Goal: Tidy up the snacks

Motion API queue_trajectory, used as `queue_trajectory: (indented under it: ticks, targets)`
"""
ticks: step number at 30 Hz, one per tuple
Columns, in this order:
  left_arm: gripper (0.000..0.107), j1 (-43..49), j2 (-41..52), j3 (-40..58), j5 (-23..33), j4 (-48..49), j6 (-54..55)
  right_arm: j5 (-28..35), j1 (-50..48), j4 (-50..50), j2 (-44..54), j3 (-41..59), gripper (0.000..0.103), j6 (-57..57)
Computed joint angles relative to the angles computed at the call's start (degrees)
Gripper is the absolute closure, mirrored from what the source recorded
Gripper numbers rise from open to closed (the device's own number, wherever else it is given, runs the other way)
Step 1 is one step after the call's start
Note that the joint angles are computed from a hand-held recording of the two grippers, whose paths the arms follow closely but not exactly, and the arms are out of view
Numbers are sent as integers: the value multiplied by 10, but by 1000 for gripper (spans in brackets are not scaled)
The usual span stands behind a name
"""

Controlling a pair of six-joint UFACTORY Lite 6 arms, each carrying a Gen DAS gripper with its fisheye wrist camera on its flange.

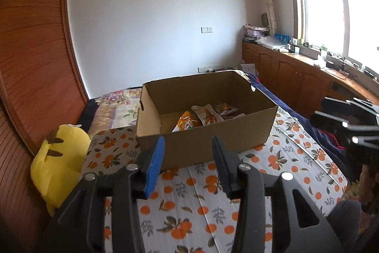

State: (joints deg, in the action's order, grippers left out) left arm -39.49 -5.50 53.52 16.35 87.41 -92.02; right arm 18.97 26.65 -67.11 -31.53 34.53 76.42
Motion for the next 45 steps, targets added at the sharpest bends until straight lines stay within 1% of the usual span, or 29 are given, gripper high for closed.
queue_trajectory:
  ticks: [2, 3, 6, 9, 10, 13, 15, 17, 19, 21, 23, 26, 28, 29, 32, 34, 36, 38, 42, 45]
  targets:
    - [59, -29, -31, -30, 37, 3, -13, 38, 34, -12, -29, -22, 36, 28]
    - [59, -41, -46, -44, 50, -5, -10, 60, 53, -10, -46, -34, 35, 36]
    - [58, -73, -94, -81, 82, -34, -9, 118, 102, 7, -97, -61, 28, 51]
    - [56, -107, -135, -106, 118, -77, 16, 222, 189, 9, -146, -80, 20, 78]
    - [55, -118, -150, -114, 129, -85, 17, 250, 214, 13, -161, -84, 16, 81]
    - [50, -165, -191, -139, 181, -101, 17, 345, 299, 24, -198, -89, 12, 95]
    - [43, -195, -212, -151, 215, -109, 16, 413, 362, 26, -213, -87, 10, 111]
    - [41, -220, -233, -161, 237, -119, 16, 486, 435, 21, -224, -86, 6, 138]
    - [40, -244, -251, -167, 262, -133, 24, 545, 498, 19, -226, -85, 2, 162]
    - [39, -268, -266, -174, 291, -136, 17, 597, 555, 21, -224, -82, 0, 188]
    - [39, -291, -268, -174, 325, -148, 18, 628, 592, 25, -221, -80, 0, 205]
    - [38, -322, -281, -185, 358, -150, 6, 668, 639, 32, -210, -78, 0, 235]
    - [32, -346, -294, -196, 378, -152, -3, 695, 670, 32, -199, -76, 0, 258]
    - [26, -357, -302, -203, 387, -150, -9, 705, 684, 31, -195, -76, 0, 267]
    - [16, -396, -305, -211, 430, -141, -29, 708, 689, 31, -186, -78, 0, 278]
    - [12, -414, -306, -214, 450, -137, -39, 714, 697, 35, -179, -79, 0, 289]
    - [6, -430, -310, -219, 464, -137, -48, 724, 714, 39, -175, -82, 0, 304]
    - [4, -448, -315, -226, 478, -139, -59, 736, 725, 43, -169, -81, 0, 316]
    - [4, -476, -321, -237, 503, -142, -80, 771, 761, 58, -155, -82, 0, 352]
    - [4, -497, -321, -245, 524, -149, -104, 782, 773, 64, -151, -84, 0, 366]
